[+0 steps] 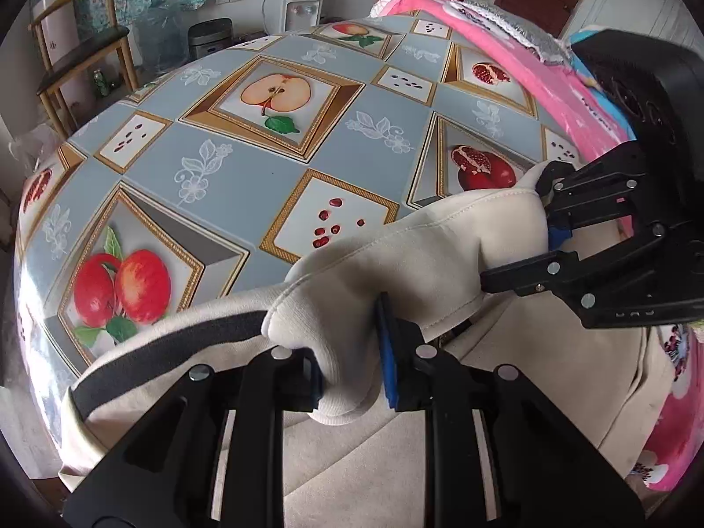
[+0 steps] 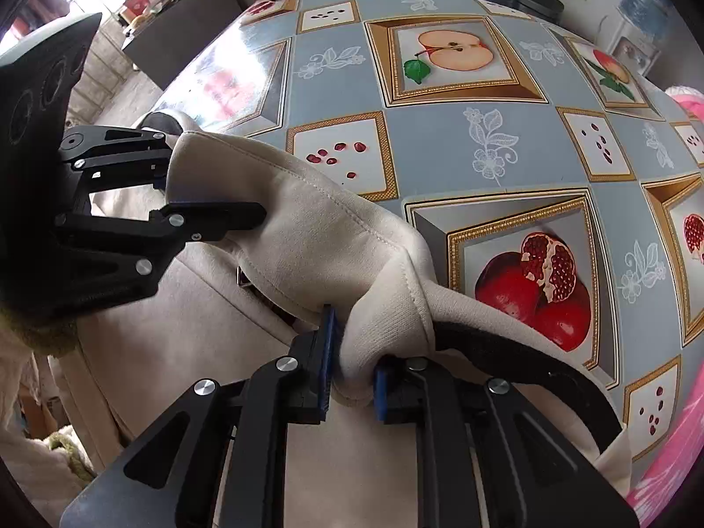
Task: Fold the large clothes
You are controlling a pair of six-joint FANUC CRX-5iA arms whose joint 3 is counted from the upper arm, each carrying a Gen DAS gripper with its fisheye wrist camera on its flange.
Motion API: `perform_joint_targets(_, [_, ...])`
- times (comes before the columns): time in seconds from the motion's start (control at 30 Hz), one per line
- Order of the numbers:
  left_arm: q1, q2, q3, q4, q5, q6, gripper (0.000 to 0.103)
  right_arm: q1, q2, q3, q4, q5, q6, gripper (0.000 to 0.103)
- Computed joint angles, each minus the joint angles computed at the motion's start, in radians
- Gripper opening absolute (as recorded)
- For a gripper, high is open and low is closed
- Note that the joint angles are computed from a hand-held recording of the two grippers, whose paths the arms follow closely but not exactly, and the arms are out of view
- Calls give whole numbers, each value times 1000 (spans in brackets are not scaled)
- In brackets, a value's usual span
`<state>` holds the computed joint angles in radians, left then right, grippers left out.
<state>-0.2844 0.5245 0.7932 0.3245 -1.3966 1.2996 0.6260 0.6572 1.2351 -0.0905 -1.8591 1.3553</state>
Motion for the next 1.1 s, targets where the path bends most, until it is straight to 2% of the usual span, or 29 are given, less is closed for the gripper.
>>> perform_joint_targets(0.1, [1,-36,-53,-13,3,-26,20,-4,-126,-215,6,109,46,15])
perform_joint_targets(0.13, [0,-54,-80,-21,14,-43,20,-2,-150,-260,16,134,50,21])
perform_joint_targets(0.23, [-3,-64,-93,-30,24,-42,22,1,-259,-441,42,241,57,30])
perform_joint_targets(0.27, [1,-51,-74,-23,6,-25,22,2,-267,-451,55,235,38,40])
perform_joint_targets(0.33, [4,-42,-64,-14,-3,-17,23,-15,-317,-499,57,254,-3,47])
perform_joint_targets(0.4, [3,-55,-85,-17,14,-31,23,-42,-384,-551,31,295,-41,48])
perform_joint_targets(0.53, [-7,-65,-90,-41,24,-33,23,4,-518,-696,218,476,-192,48])
perform_joint_targets(0.6, [-8,-57,-75,-45,13,-25,23,13,-544,-713,225,550,-225,48])
perform_joint_targets(0.67, [-10,-56,-69,-51,10,-20,23,3,-519,-670,124,595,-180,48])
perform_joint_targets(0.73, [-12,-57,-69,-57,12,-12,23,13,-465,-612,61,581,-130,46])
perform_joint_targets(0.77, [-13,-61,-74,-60,17,-7,23,24,-429,-582,38,557,-97,35])
perform_joint_targets(0.87, [-15,-79,-96,-76,43,21,28,54,-333,-524,45,458,-63,17])
perform_joint_targets(0.93, [-11,-89,-97,-90,46,40,30,48,-304,-535,50,428,-80,15])
perform_joint_targets(1.0, [16,-115,-123,-62,60,58,30,45,-330,-578,36,474,-71,15])
perform_joint_targets(1.1, [48,-199,-201,-70,154,88,29,47,-328,-579,40,471,-82,15])
